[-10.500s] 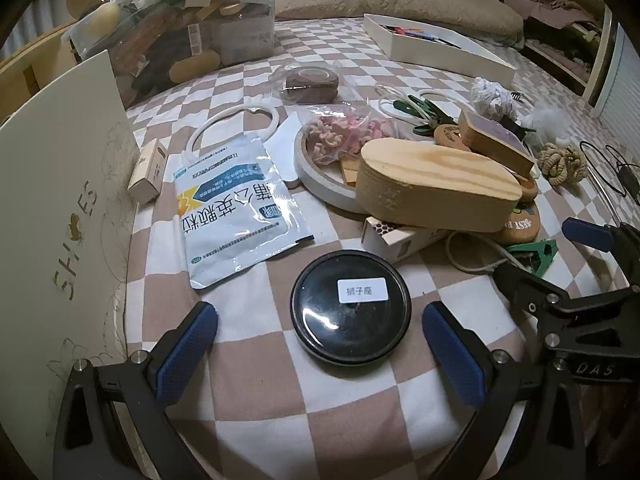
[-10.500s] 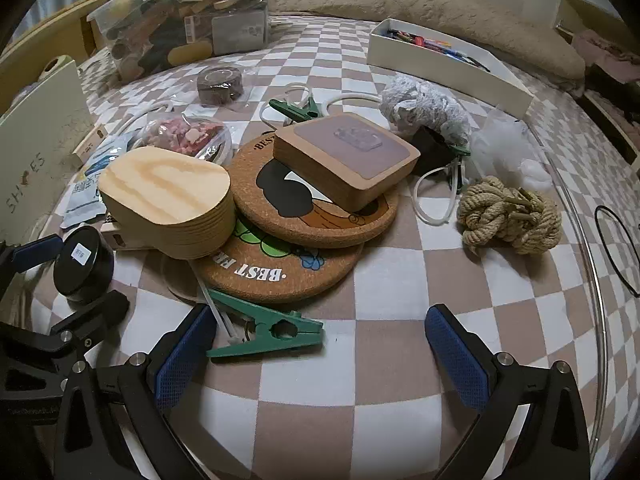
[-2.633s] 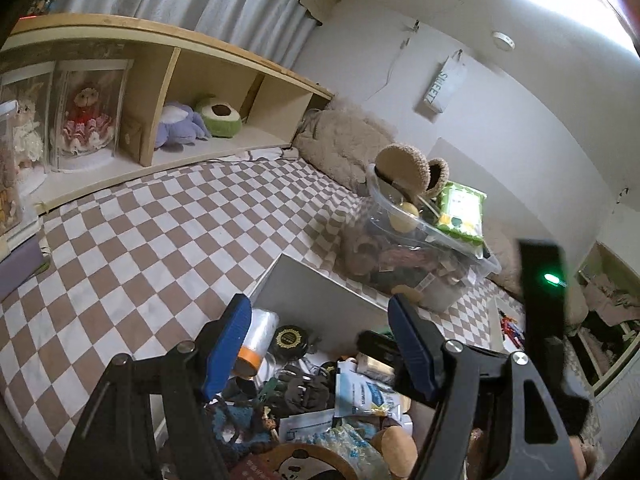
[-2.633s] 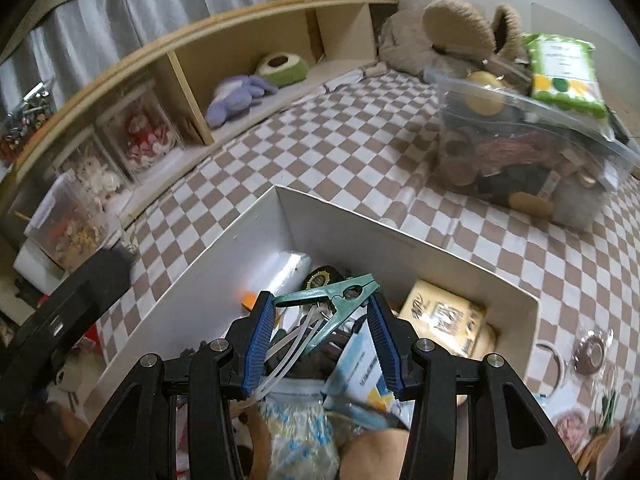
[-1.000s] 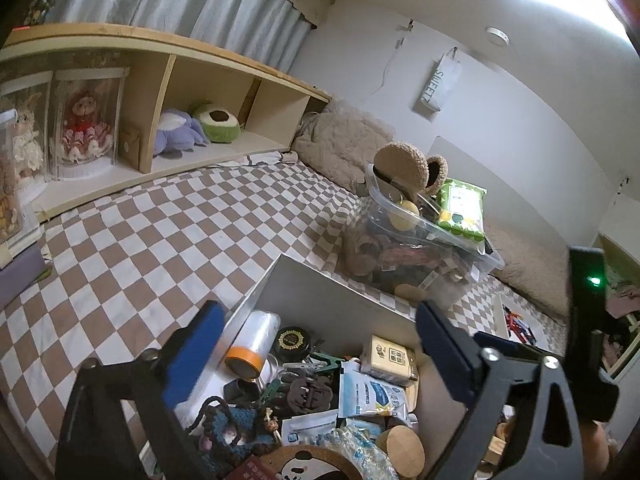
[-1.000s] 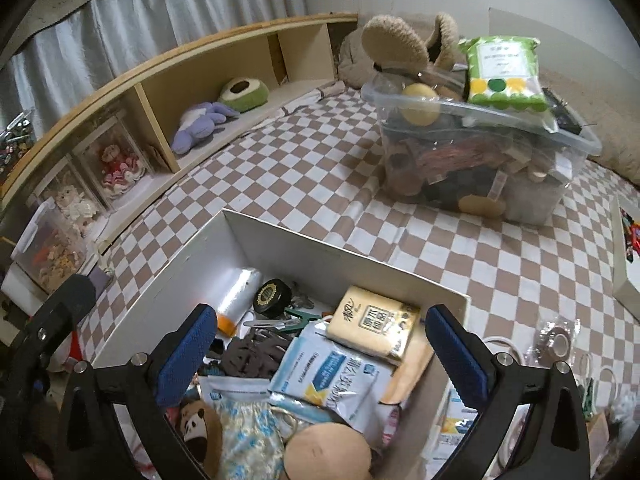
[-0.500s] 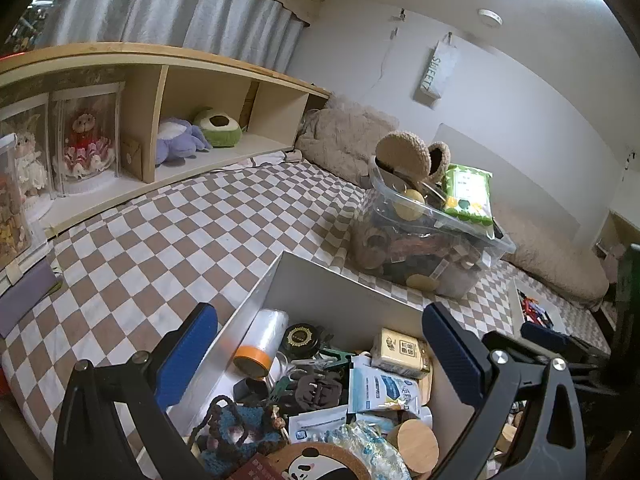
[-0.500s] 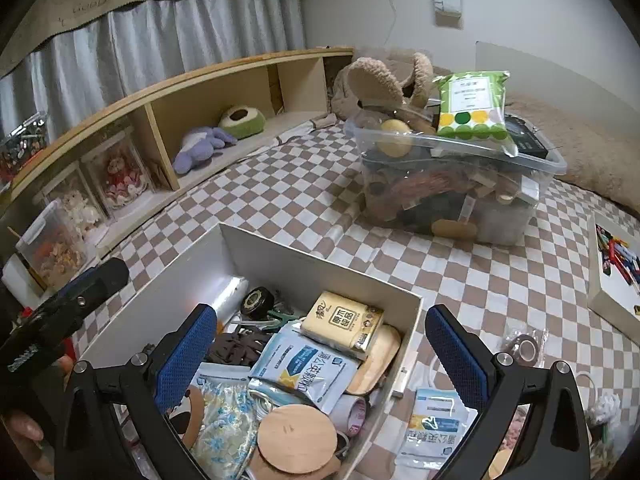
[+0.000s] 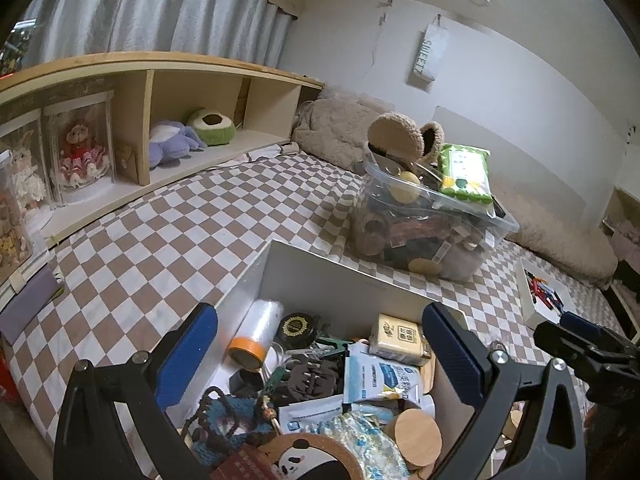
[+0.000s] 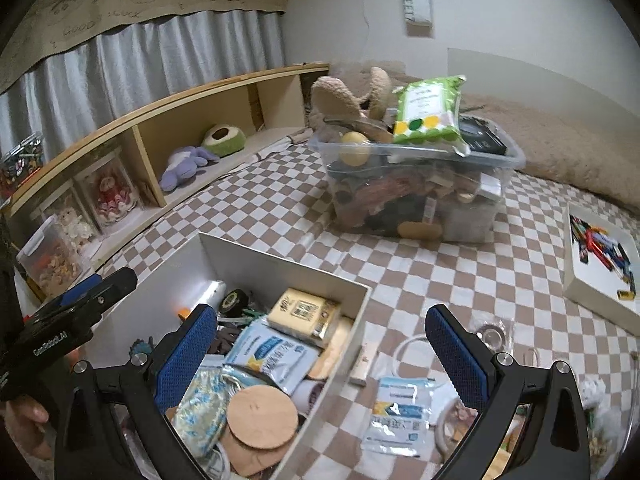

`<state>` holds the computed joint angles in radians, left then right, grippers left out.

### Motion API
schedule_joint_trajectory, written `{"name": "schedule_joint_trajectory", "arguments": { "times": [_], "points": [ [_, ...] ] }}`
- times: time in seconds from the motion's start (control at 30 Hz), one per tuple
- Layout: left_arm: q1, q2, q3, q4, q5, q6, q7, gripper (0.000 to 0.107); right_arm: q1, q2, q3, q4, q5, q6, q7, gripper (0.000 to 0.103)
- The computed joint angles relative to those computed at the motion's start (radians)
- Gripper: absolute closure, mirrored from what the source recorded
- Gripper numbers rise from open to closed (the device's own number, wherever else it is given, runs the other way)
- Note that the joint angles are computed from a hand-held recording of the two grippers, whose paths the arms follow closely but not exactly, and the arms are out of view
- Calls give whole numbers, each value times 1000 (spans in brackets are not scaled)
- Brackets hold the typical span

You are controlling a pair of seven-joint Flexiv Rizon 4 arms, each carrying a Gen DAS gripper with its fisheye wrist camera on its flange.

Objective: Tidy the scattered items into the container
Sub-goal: 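Withdraw both open tools from the shoe box back over the bed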

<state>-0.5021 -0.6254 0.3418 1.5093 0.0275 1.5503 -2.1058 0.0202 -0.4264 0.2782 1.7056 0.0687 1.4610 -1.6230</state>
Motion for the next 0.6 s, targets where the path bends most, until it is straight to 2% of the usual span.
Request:
{"name": "schedule_joint_trajectory", "arguments": {
  "times": [0.13,0.27,0.4,0.6],
  "points": [
    [29,2,-63,-5,-5,0,39,4,-16,19,-5,29,8,20,-3,0],
    [0,-6,-46,-23,3,-11,45,4,-24,35,-21,57,7,41,6,0],
    [14,-8,-88,-35,-5,-14,67,4,-51,45,-17,79,18,59,12,0],
    [-11,-23,-82,-69,8,-35,74,4,-74,61,-36,114,20,88,40,0]
  ]
}}
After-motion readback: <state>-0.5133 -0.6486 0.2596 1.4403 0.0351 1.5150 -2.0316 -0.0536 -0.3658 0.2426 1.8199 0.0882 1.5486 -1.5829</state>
